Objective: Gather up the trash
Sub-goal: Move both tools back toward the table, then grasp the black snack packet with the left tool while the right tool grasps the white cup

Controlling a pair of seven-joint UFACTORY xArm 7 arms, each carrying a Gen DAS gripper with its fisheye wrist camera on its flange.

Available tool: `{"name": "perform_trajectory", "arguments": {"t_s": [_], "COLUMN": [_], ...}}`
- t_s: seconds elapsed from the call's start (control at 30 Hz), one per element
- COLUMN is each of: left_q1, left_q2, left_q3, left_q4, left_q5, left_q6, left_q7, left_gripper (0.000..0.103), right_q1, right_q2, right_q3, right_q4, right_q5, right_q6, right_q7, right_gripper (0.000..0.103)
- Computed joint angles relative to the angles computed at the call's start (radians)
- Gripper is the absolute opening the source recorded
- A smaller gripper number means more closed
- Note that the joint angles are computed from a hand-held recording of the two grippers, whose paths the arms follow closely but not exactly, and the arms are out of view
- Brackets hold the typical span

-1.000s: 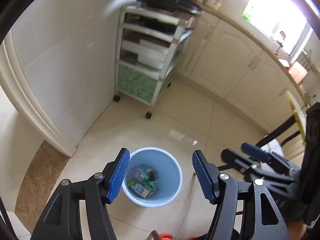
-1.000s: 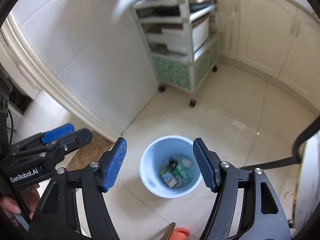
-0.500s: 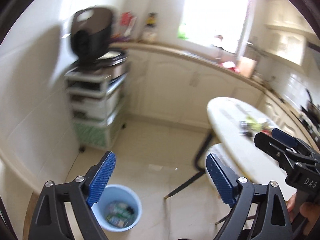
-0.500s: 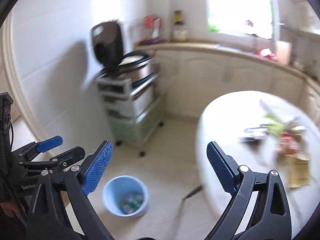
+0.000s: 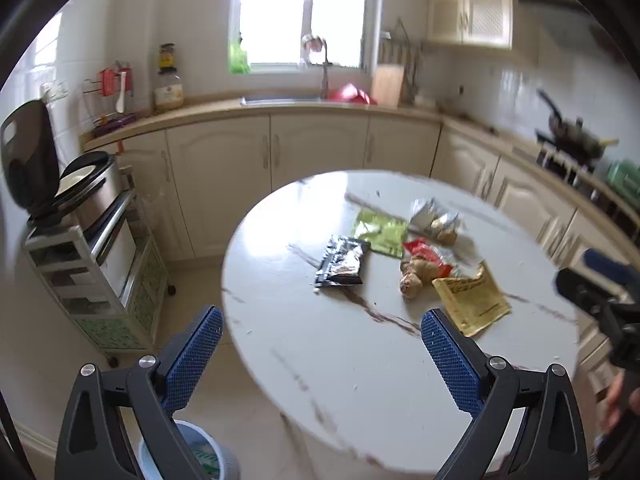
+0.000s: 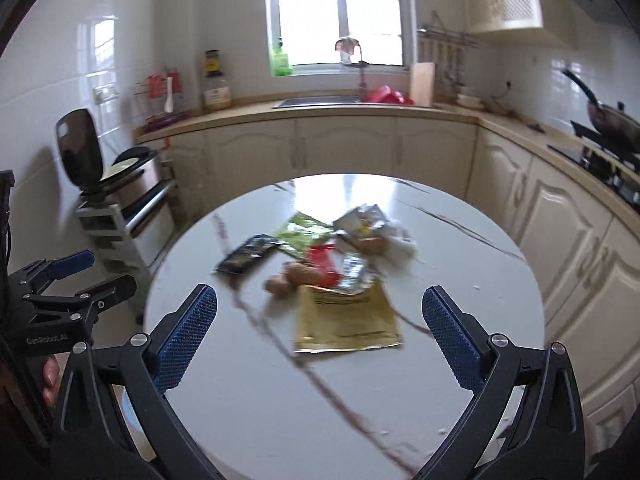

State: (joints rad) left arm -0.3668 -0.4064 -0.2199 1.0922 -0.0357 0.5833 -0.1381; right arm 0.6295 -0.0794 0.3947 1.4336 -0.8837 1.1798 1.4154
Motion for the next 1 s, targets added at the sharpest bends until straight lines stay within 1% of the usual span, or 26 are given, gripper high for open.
{"name": "perform_trajectory", "arguments": {"t_s": [0.07, 0.13, 0.2, 0.27, 0.37, 0.4, 0.43, 0.53, 0.57, 0.63, 0.7, 0.77, 0.8, 0.87, 0.9, 0.93, 0.97, 1.0], "left_q1": [0.005, 0.010, 0.004, -0.015, -0.040, -0.053, -0.059, -0.070, -0.072, -0.087, -0.087, -0.099, -0.094, -0.085, -0.079, -0.077, -0.079, -0.078], "left_q2": [0.117, 0.221, 0.345, 0.457, 0.625, 0.671, 0.700, 0.788, 0.833, 0.884, 0.888, 0.922, 0.916, 0.904, 0.903, 0.894, 0.892, 0.889], "left_q3": [-0.017, -0.036, -0.037, -0.023, 0.012, 0.025, 0.034, 0.053, 0.053, 0.068, 0.074, 0.083, 0.081, 0.074, 0.066, 0.062, 0.064, 0.063], "left_q4": [0.096, 0.189, 0.299, 0.410, 0.589, 0.646, 0.682, 0.794, 0.846, 0.913, 0.911, 0.942, 0.920, 0.894, 0.890, 0.874, 0.869, 0.865], "left_q5": [0.025, 0.076, 0.124, 0.154, 0.151, 0.156, 0.151, 0.126, 0.110, 0.106, 0.096, 0.102, 0.092, 0.075, 0.061, 0.051, 0.053, 0.046], "left_q6": [0.001, 0.030, 0.051, 0.085, 0.150, 0.176, 0.188, 0.227, 0.247, 0.271, 0.264, 0.271, 0.243, 0.224, 0.216, 0.205, 0.202, 0.201], "left_q7": [0.009, -0.007, -0.023, -0.022, -0.001, -0.002, 0.013, 0.043, 0.060, 0.069, 0.092, 0.102, 0.115, 0.147, 0.167, 0.182, 0.191, 0.199], "left_gripper": [0.097, 0.097, 0.097, 0.097, 0.095, 0.090, 0.086, 0.086, 0.086, 0.084, 0.084, 0.072, 0.069, 0.063, 0.052, 0.044, 0.044, 0.041], "right_q1": [-0.024, -0.059, -0.096, -0.128, -0.177, -0.194, -0.211, -0.257, -0.269, -0.284, -0.297, -0.304, -0.303, -0.301, -0.296, -0.290, -0.283, -0.272], "right_q2": [-0.069, -0.112, -0.145, -0.158, -0.164, -0.168, -0.166, -0.131, -0.115, -0.090, -0.047, -0.003, 0.015, 0.056, 0.076, 0.098, 0.119, 0.138], "right_q3": [-0.026, -0.034, -0.055, -0.065, -0.083, -0.095, -0.098, -0.101, -0.112, -0.128, -0.144, -0.153, -0.159, -0.176, -0.183, -0.190, -0.197, -0.203], "right_q4": [-0.073, -0.127, -0.177, -0.204, -0.234, -0.252, -0.257, -0.241, -0.234, -0.227, -0.201, -0.167, -0.152, -0.119, -0.100, -0.078, -0.056, -0.032], "right_q5": [0.048, 0.082, 0.119, 0.148, 0.194, 0.215, 0.225, 0.236, 0.251, 0.280, 0.306, 0.289, 0.286, 0.284, 0.285, 0.297, 0.296, 0.275], "right_q6": [-0.029, -0.055, -0.105, -0.139, -0.203, -0.238, -0.251, -0.268, -0.289, -0.338, -0.371, -0.381, -0.389, -0.408, -0.402, -0.408, -0.408, -0.392], "right_q7": [-0.028, -0.044, -0.080, -0.116, -0.165, -0.183, -0.196, -0.258, -0.285, -0.319, -0.357, -0.368, -0.378, -0.388, -0.391, -0.407, -0.415, -0.405], "right_gripper": [0.103, 0.103, 0.103, 0.103, 0.103, 0.103, 0.103, 0.103, 0.103, 0.103, 0.103, 0.103, 0.103, 0.103, 0.103, 0.103, 0.102, 0.102]}}
